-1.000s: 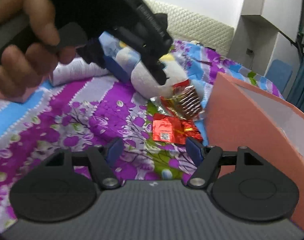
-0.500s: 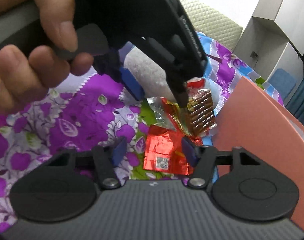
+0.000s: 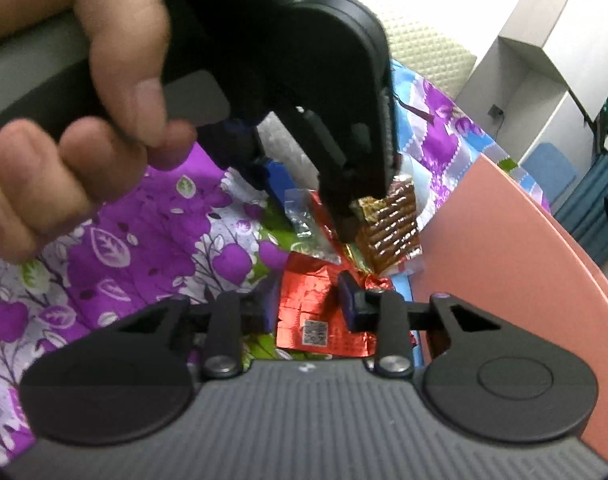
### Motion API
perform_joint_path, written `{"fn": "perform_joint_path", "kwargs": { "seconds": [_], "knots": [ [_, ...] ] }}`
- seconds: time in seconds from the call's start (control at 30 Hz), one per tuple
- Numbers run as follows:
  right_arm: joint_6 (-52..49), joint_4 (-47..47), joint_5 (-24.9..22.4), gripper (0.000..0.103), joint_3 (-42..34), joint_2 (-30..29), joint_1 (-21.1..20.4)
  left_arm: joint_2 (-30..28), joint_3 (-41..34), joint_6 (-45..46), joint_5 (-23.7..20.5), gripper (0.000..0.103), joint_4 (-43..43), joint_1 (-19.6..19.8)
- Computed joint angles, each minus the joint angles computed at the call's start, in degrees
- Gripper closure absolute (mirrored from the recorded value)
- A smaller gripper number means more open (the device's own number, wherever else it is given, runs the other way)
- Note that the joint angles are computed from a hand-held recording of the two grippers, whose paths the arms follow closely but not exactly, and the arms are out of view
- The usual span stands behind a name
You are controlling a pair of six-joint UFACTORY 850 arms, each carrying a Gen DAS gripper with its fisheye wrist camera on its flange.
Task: Organize snacks
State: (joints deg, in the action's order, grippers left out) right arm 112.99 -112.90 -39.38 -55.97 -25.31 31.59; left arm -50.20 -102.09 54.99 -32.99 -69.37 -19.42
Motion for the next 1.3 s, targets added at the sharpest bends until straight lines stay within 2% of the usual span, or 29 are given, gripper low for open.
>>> {"fn": "perform_joint_path", "kwargs": {
  "seconds": [0.1, 0.27, 0.4, 0.5, 0.6, 0.83, 1.0, 1.3],
  "knots": [
    [0.5, -0.5, -0.3, 0.094, 1.1, 1.2, 0.3, 1.7, 2.4, 1.4, 0.4, 0.089, -2.5, 0.1],
    [2.2, -1.4, -0.6, 0.100, 4.0, 4.8, 0.7, 6.2, 8.5, 5.7, 0.7, 0.097, -8.6, -0.2],
    [3.0, -1.2, -0.9, 0.101, 7.1, 8.7, 1.5, 11.2, 14.9, 9.4, 2.3, 0.099, -15.1, -0.7],
    [2.5, 0.0, 0.6, 0.101, 9.1, 12.0, 2.1, 15.4, 20.1, 10.1, 3.3, 0.100, -18.9, -0.9],
    [0.5, 1.0, 0.9, 0.101, 10.9, 14.8, 3.1, 20.9, 26.8, 15.2, 5.0, 0.100, -26.2, -0.9],
    [-1.5, 4.4, 1.6, 0.101, 14.5, 20.4, 6.0, 33.1, 40.2, 18.4, 7.4, 0.100, -33.5, -1.0],
    [-3.6, 7.8, 2.3, 0.101, 18.4, 25.8, 9.2, 41.8, 50.9, 27.3, 8.5, 0.100, -46.0, -1.8],
    [-8.4, 13.0, 4.6, 0.101, 24.6, 34.0, 13.3, 53.5, 65.6, 32.9, 14.7, 0.101, -58.1, -4.6]
  ]
}}
